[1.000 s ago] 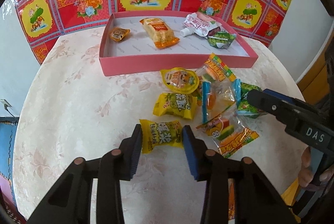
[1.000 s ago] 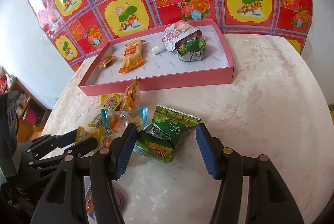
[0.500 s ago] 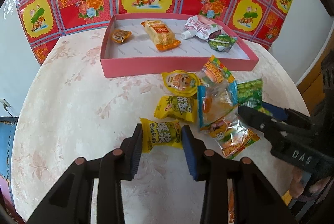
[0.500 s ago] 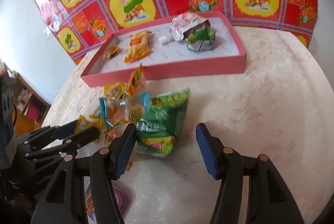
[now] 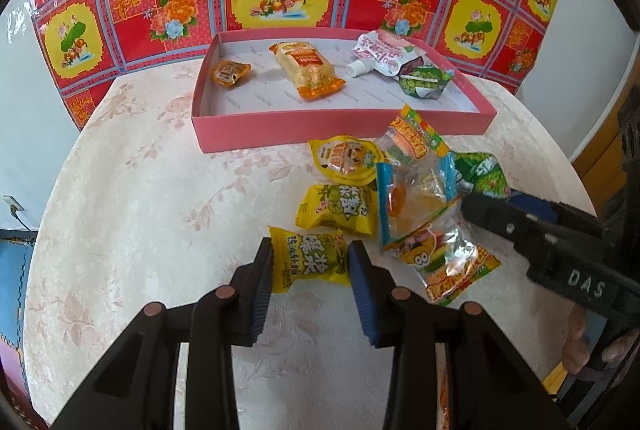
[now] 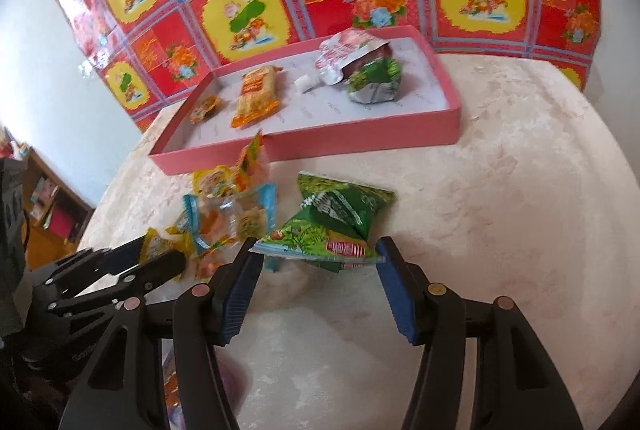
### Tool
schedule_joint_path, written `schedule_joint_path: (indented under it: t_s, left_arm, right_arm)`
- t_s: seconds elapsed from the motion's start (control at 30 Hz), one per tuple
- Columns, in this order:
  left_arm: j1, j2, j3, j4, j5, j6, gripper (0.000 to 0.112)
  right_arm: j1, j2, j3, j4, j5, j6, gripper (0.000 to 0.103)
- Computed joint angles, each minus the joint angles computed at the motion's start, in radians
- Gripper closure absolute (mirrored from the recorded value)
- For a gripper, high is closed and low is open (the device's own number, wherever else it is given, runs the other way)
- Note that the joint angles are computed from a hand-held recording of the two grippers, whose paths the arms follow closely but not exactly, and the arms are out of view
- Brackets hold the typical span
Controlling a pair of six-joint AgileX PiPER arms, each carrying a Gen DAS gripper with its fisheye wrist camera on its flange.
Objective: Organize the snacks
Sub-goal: 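Grasp a yellow candy packet with the left tool while the right tool grasps a green pea bag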
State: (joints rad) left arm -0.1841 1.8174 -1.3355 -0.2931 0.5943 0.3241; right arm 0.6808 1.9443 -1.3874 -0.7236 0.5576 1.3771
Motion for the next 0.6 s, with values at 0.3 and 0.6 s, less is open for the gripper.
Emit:
schedule_joint_path:
  t_s: [0.3, 0.6]
  left_arm:
    - [0.008, -0.01, 0.006, -0.041, 0.007, 0.037, 0.081]
    - [0.028, -0.04, 0.028, -0.123, 0.009, 0.107, 0.082]
  right_arm:
    - [0.005, -0.009, 0.004, -0.082, 0.043, 0.059, 0.031]
    - [-0.003, -0.003, -0.005, -0.105, 0.049, 0.074, 0.028]
